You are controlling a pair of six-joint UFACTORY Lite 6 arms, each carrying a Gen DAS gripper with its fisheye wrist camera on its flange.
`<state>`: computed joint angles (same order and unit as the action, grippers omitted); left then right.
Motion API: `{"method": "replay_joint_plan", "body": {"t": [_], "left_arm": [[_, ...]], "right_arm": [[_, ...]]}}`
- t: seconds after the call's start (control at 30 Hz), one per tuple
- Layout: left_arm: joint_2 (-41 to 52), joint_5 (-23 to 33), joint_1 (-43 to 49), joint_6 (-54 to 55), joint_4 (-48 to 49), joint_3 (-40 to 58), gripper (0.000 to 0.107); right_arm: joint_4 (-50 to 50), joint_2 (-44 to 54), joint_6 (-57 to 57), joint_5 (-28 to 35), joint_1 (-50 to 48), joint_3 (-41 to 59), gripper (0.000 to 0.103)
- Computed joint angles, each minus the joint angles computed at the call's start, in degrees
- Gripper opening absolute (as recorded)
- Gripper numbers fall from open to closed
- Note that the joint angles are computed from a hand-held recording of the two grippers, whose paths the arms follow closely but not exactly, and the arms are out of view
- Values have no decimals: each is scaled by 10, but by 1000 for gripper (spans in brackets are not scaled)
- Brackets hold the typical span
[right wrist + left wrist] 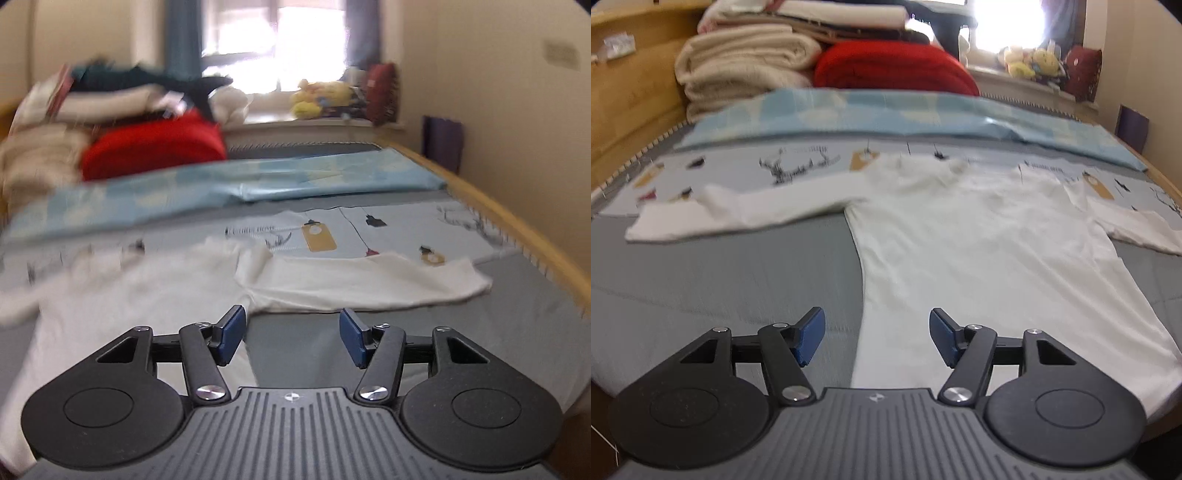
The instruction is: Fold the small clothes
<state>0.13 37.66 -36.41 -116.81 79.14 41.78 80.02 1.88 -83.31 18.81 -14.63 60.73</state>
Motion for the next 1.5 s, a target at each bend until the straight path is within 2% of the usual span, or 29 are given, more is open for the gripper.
{"method": "replay_joint_plan", "body": {"t": [0.07,0.17,0.27,0.47,0.53,0.67,0.73,0.83,0.87,0.9,0.97,1.03,1.1,1.13,1.17,1.23,1.33,1.43,1.5], "left_arm": [[2,6,-4,-16,15,2,70],[20,13,-10,-18,20,19,72],[37,27,-19,5,7,38,72],[58,56,-10,87,-29,100,72],[84,75,13,171,-71,167,72],[130,80,80,255,-71,293,72],[160,65,116,269,-59,355,67],[235,65,152,281,-23,453,43],[261,55,167,297,-25,485,30],[282,38,184,304,-24,508,22],[312,5,216,293,-10,531,19],[336,-23,251,257,20,531,19],[357,-47,293,203,55,512,19],[369,-54,313,191,51,509,19],[381,-62,333,200,22,511,19],[434,-74,387,242,-71,562,19],[481,-68,447,254,-104,607,21],[517,-77,520,263,-150,650,34],[549,-62,561,282,-195,691,37]], "right_arm": [[75,2,-35,11,-5,-8,58],[123,-2,-84,-4,21,-22,58],[180,3,-183,-10,51,-28,58],[183,17,-189,-5,66,-13,58],[177,28,-168,-1,63,0,58],[142,52,-108,3,55,23,58],[147,53,-110,1,54,23,58],[207,44,-173,-14,60,9,58],[241,39,-207,-20,63,2,58],[274,36,-240,-25,67,-2,58],[328,31,-297,-37,74,-9,57],[353,28,-325,-48,81,-10,53],[368,28,-346,-58,87,-9,36],[374,28,-356,-61,90,-8,24],[372,28,-355,-61,91,-7,18],[358,32,-342,-63,95,-2,17],[277,53,-255,-89,110,27,18],[186,72,-164,-113,130,50,18],[137,80,-119,-129,146,60,18]]}}
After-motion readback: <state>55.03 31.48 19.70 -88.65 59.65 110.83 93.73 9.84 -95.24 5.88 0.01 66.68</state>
